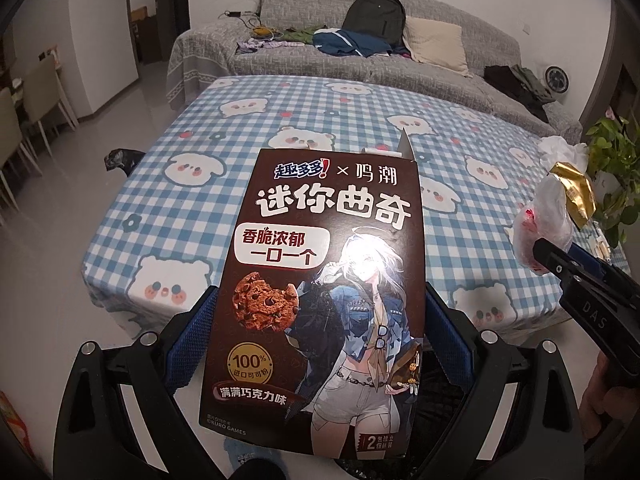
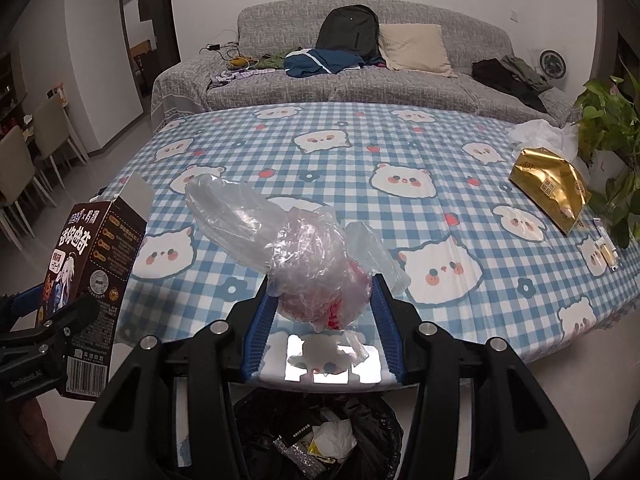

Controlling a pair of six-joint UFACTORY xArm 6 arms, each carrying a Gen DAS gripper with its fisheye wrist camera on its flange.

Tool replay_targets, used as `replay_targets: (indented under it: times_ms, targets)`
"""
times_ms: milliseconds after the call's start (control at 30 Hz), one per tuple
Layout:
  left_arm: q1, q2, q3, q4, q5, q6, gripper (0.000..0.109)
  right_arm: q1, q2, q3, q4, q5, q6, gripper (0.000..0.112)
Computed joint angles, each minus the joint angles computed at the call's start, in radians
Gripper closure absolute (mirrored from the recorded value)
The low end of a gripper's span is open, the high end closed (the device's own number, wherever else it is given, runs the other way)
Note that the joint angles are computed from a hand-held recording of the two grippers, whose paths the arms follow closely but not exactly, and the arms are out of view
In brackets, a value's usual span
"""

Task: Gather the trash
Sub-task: 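Lift the cookie box and plastic bag and carry them over the bin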

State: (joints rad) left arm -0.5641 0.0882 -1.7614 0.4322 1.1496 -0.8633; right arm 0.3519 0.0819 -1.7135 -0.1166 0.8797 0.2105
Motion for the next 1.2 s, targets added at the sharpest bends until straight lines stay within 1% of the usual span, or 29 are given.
replay_targets:
  times_ms: [200,467,800,1200]
  targets:
    - [-0.027,-0.08,0.112,0.036,0.001,-0.057,0.016,0.019,-0.081,0.119,-0.017,-0.037,0.019,0.066]
    - [-0.062,-0.19,0.272,0.057,-0.018,-0.143,0.016,0.017,-0.173,0.256,-0.021,-0.065,0.04,0.066]
    - [-0.103,-0.276,0.394,0.066,-0.027,-0.205,0.016,0.026,-0.316,0.457,-0.027,-0.105,0.063,0.066]
    - [-0.141,-0.343,0.527,0.061,-0.03,-0.247,0.016,0.042,-0.413,0.61,-0.023,-0.114,0.072,0.066]
